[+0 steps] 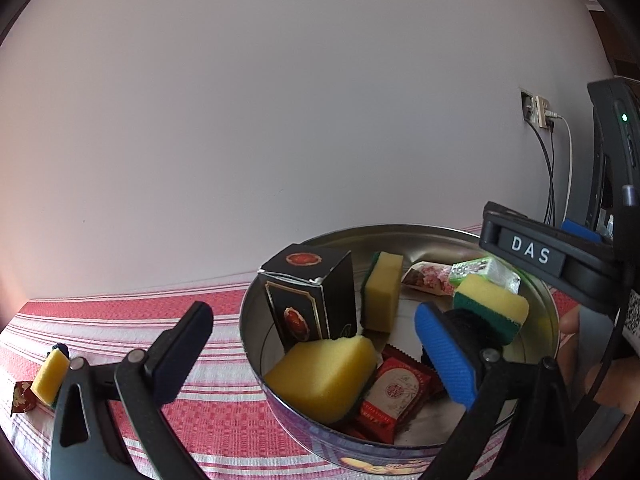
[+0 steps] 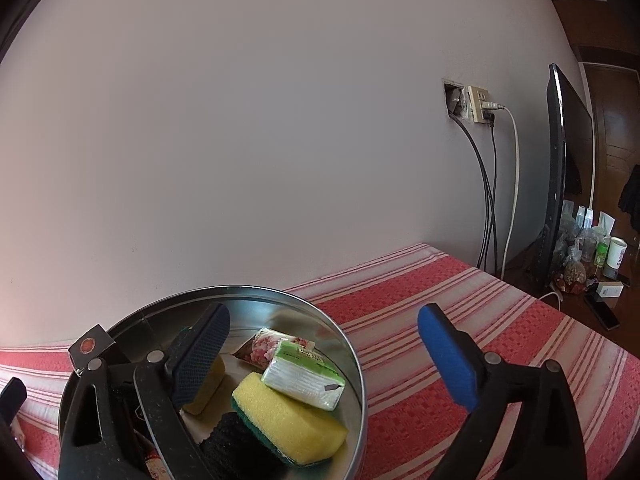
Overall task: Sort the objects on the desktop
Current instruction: 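Release the green tissue pack into the tin with the right gripper while the left gripper drops the sponge in, then withdraw both grippers from the tin toward the remaining objects on the bed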
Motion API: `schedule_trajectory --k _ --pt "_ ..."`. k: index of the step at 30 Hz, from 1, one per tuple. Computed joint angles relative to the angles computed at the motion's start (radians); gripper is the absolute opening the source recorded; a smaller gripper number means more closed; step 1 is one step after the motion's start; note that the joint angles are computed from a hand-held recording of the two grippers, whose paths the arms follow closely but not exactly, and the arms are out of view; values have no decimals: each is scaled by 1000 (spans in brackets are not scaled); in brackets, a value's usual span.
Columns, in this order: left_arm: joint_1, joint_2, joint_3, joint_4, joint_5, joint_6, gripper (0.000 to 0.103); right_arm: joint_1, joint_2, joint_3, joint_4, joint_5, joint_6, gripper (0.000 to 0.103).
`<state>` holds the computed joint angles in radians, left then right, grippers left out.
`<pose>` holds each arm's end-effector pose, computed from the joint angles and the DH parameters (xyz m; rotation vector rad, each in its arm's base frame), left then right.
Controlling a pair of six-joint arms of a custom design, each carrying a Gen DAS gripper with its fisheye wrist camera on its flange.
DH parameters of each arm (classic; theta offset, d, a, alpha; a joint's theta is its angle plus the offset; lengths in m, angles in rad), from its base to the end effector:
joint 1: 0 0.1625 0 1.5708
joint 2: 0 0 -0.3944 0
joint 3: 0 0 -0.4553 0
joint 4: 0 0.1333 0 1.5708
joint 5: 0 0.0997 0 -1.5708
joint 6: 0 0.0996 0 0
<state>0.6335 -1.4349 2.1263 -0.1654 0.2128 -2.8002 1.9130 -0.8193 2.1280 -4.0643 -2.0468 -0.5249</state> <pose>-0.1635 -0.4063 0.1662 0.3807 1.8367 -1.3393 0.2526 -0.4480 0.0700 0.5987 -2.1489 1.4269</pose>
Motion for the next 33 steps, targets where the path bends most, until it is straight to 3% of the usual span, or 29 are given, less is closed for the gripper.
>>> schedule_trajectory --k 16,20,29,33 --pt "-2 -19 13 6 -15 -15 102 32 16 23 -67 9 -21 97" --pt "-4 -52 36 -49 -33 43 102 31 14 34 -80 24 -8 97" --pt "-16 -199 141 -302 -87 314 102 35 14 53 -74 60 11 97" --pt "-28 -276 193 -384 -105 416 102 50 33 54 -89 60 -24 97"
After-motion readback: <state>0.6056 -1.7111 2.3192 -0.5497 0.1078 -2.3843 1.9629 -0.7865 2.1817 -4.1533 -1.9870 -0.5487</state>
